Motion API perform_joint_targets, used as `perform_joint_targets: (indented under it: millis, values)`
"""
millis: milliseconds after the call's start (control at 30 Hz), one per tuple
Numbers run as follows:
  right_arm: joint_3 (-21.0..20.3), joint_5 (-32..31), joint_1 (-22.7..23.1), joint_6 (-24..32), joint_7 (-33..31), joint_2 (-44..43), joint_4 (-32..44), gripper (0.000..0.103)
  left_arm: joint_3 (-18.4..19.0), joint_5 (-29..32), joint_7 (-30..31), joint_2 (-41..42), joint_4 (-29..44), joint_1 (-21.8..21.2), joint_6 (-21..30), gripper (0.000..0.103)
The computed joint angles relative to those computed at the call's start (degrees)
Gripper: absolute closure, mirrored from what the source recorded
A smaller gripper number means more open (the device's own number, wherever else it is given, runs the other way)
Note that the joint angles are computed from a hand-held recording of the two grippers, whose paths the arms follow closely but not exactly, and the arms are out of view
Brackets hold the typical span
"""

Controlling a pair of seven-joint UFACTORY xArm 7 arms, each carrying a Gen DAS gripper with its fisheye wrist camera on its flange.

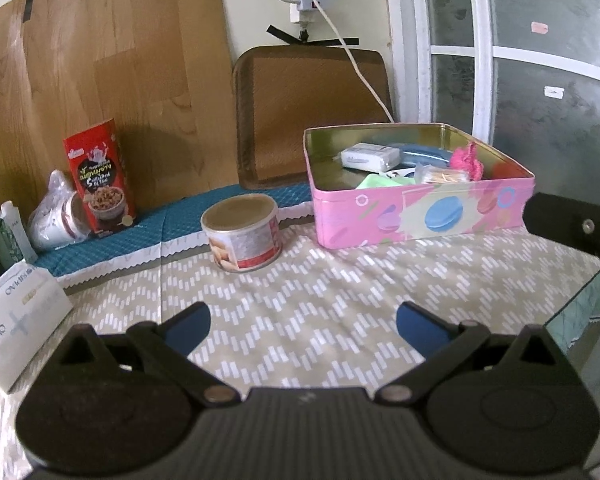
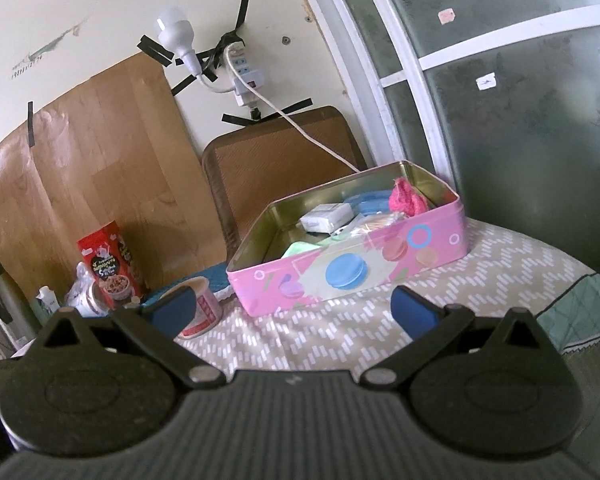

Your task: Organize soft objects

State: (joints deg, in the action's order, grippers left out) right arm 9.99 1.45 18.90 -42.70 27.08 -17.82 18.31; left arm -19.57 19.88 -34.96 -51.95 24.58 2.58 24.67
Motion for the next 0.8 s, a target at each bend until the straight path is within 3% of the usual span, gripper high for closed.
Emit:
perform_joint_targets:
  millis: [367,700,800]
  values:
    - [1.3,2.7,0.1,0.0,-0.2,-0.6,-0.6,0.000,1.1,-0.9,1.6,-0.6,-0.5,-1.3,0.2,0.000]
    - [0.0,0.7,0.2,-0.1,0.6,-0.3,-0.5,0.000,0.7,-0.8,2.3,-1.9,-0.5,-1.6,1.1,0.000]
    - [1.9,3.5,0.0,0.1,-0.2,-1.1,-1.0,0.000,0.6,-0.8,2.4,-2.4,-0.5,-1.5,1.2,0.000]
